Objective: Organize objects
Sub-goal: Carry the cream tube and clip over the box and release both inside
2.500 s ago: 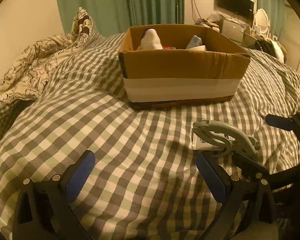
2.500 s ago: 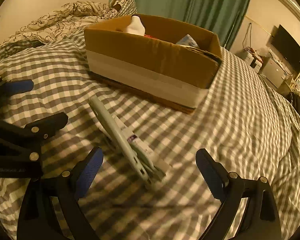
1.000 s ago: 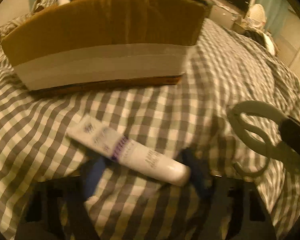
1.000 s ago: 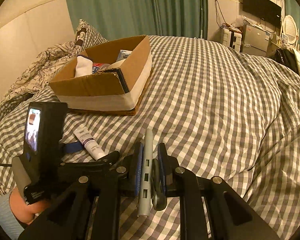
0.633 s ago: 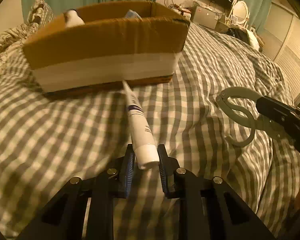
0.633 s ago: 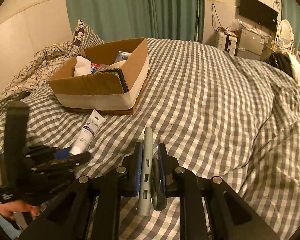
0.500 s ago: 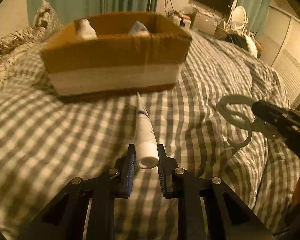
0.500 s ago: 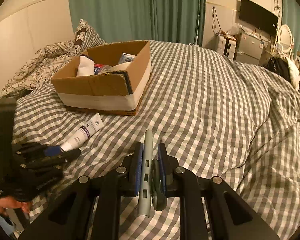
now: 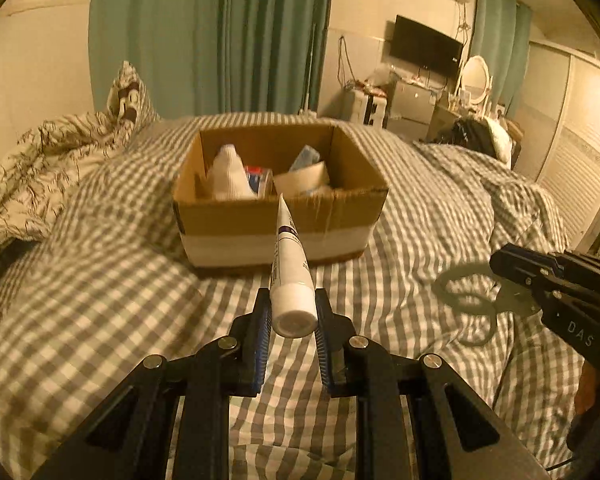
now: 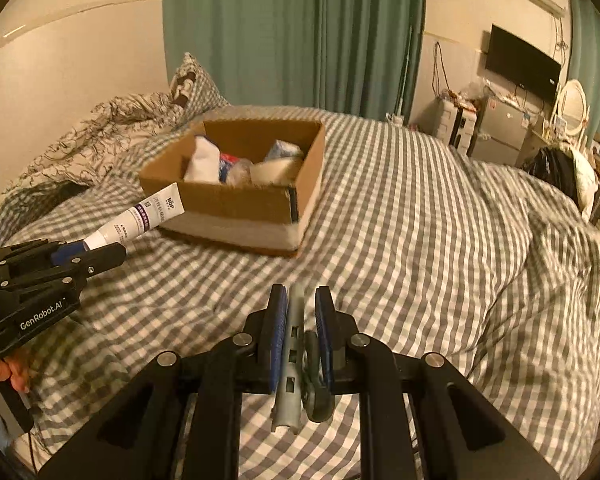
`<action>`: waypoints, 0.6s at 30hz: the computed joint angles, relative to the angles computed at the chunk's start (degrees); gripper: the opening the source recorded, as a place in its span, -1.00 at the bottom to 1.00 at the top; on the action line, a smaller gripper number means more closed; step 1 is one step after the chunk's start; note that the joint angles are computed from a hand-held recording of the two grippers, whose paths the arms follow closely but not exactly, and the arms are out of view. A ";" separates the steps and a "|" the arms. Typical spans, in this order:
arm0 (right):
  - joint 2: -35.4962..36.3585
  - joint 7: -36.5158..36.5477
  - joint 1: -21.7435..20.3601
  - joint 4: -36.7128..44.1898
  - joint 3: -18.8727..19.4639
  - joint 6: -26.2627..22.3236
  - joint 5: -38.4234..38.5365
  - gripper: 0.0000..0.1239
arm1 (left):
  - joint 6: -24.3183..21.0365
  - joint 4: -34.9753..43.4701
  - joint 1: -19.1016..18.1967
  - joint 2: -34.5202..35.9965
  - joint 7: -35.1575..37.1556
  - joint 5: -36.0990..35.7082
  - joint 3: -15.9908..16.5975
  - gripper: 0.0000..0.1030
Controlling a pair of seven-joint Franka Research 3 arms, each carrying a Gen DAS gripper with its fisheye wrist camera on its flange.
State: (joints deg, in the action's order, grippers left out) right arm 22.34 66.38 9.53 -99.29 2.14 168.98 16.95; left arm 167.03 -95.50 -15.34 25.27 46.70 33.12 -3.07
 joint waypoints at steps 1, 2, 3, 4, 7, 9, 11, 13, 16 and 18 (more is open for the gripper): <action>-0.22 -0.43 -0.10 0.30 0.31 0.70 0.14 -0.82 | 0.10 0.36 0.41 -0.14 0.77 -0.39 -0.48 -0.61; -0.36 -0.97 -0.32 0.66 0.72 1.10 0.42 -0.86 | 0.16 0.54 0.46 -0.25 1.02 -0.49 -0.53 -0.61; -0.48 -1.60 -0.54 1.30 1.20 1.55 0.77 -0.86 | -0.05 1.13 0.62 -0.21 1.69 -0.69 -0.76 -0.61; -0.54 -2.01 -0.56 2.01 1.44 1.71 0.94 -0.87 | -0.02 1.92 0.23 -0.03 1.62 -0.26 -0.34 -0.61; 0.07 -2.08 0.59 4.80 0.63 1.62 -0.20 -0.87 | -0.46 4.02 0.54 0.89 3.30 -0.90 -0.92 -0.61; 1.13 -2.71 0.21 6.77 1.28 1.22 0.16 -0.87 | -0.70 4.53 0.47 1.28 3.69 -1.19 -0.82 -0.61; 2.38 -3.71 -0.58 8.39 1.99 -1.09 0.91 -0.87 | -0.94 4.31 0.36 1.60 3.94 -1.35 -0.68 -0.61; 3.77 -1.72 1.06 9.01 -0.56 -3.60 -1.18 -0.85 | -1.14 3.62 0.86 2.09 4.78 -2.35 -1.29 -0.61; 5.25 1.10 2.02 8.26 -2.26 -6.05 -3.17 -0.48 | -2.34 3.14 1.96 3.35 6.71 -4.83 -2.71 -0.61; 5.57 -0.03 0.38 7.15 -0.46 -6.83 -1.69 -0.27 | -2.75 2.76 2.17 3.86 7.66 -5.92 -3.07 -0.61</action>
